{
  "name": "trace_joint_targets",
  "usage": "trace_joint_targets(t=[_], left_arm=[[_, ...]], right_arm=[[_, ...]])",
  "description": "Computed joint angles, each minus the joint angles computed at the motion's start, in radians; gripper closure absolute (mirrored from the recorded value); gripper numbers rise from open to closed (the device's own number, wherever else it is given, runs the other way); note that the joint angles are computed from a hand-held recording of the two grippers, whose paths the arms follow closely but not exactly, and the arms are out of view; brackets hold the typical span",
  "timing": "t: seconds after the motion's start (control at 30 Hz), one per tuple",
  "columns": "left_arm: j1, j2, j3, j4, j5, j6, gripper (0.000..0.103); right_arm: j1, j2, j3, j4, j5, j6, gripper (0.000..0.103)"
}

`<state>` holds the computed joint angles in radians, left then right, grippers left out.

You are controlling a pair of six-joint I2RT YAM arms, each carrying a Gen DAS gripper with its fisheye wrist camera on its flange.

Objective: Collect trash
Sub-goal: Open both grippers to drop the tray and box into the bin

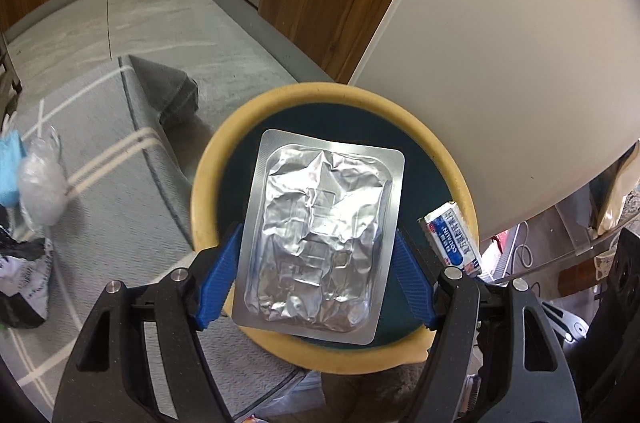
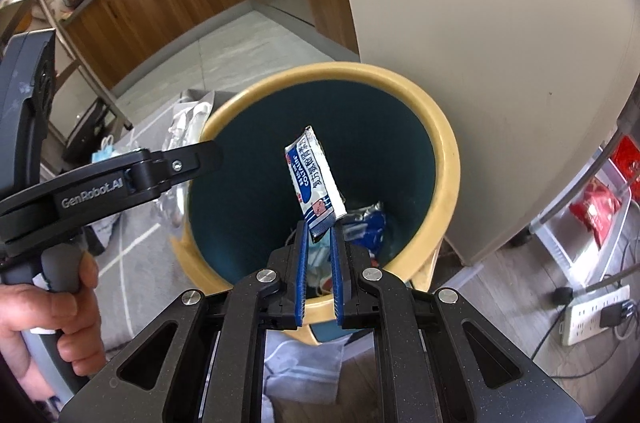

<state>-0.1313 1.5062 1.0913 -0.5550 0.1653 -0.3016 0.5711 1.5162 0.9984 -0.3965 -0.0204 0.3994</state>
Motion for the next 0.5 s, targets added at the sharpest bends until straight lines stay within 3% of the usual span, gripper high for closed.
trace_joint_targets(t=[0.07, 0.13, 0.27, 0.33, 0.5], left_arm=[[0.002, 0.006, -0.003, 0.001, 0.006, -0.007, 0.029], [0.01, 0.006, -0.002, 0.007, 0.016, -0.019, 0.019], [0.024, -0.014, 0.002, 0.006, 0.023, -0.026, 0.018], [0.033, -0.028, 0.0, 0.005, 0.028, -0.026, 0.017], [0.056, -0.076, -0.014, -0.012, 0.026, -0.015, 0.014]], right_arm=[[0.001, 0.001, 0.002, -0.005, 0.0, 0.004, 0.09], [-0.004, -0.002, -0.001, -0.003, -0.002, 0.004, 0.088], [-0.011, -0.017, -0.012, 0.007, 0.001, 0.009, 0.079], [-0.012, -0.025, -0.015, 0.009, 0.004, 0.01, 0.072], [-0.009, -0.052, -0.02, 0.017, 0.029, 0.015, 0.043]])
